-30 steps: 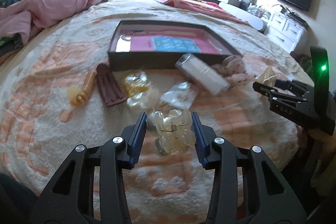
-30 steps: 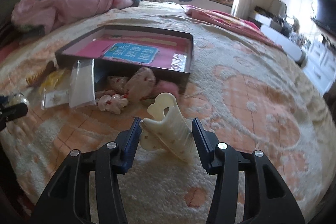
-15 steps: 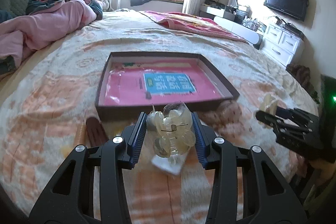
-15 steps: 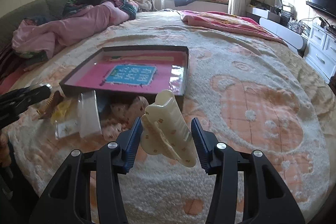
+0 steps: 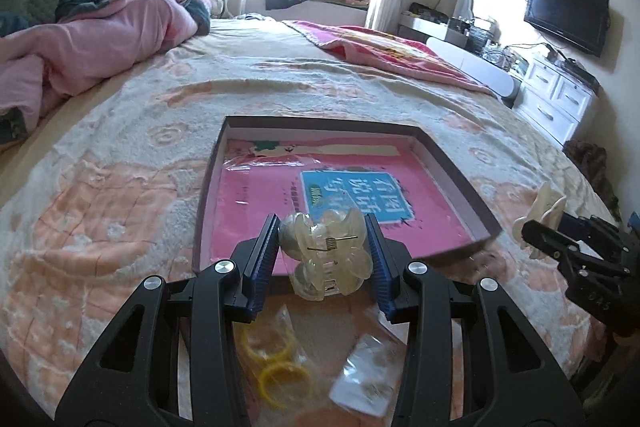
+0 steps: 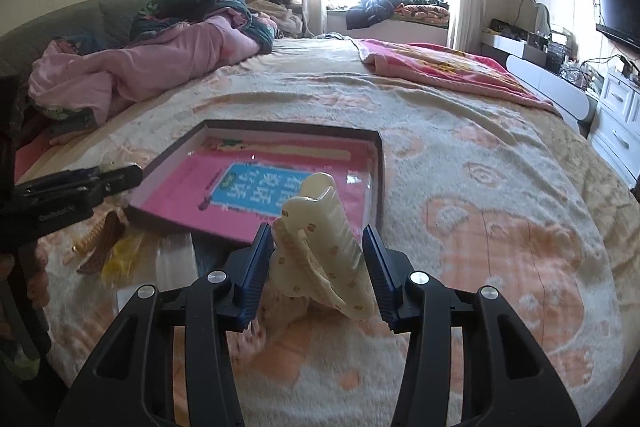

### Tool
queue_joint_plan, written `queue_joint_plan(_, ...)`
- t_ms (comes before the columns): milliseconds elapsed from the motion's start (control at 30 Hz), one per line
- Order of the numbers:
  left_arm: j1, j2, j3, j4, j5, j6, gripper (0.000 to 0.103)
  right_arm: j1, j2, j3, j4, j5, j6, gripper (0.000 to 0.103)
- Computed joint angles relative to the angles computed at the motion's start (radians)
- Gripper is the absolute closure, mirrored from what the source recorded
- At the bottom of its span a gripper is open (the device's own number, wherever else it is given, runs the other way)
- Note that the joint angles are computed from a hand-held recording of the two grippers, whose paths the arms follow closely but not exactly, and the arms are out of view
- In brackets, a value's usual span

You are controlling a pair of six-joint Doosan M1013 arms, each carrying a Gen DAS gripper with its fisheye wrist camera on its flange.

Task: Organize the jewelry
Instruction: 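Carry both clips over the tray and open both tools to drop them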

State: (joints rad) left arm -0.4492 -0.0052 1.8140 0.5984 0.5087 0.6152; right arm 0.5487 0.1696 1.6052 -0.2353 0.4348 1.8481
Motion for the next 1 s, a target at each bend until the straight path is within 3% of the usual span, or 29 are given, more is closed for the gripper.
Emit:
queue_joint_plan(367, 0.054, 0.061, -0.046, -0.074, 0.011, 0.085, 0.069, -0.011, 0.09, -0.105, 0.028, 0.032, -0.057, 0.06)
queue_joint_plan(600, 0.062, 0.09, -0.068, -0.1, 0.03, 0.137, 0.069, -0.013, 0.14, -0.155, 0.041, 0.093, -0.077, 0.06)
queue_joint_plan(1000, 0.068, 0.122, -0.087, -0.186, 0.052, 0.234, 0.069, -0.021, 0.159, -0.16, 0.056, 0.127, -0.075, 0.06)
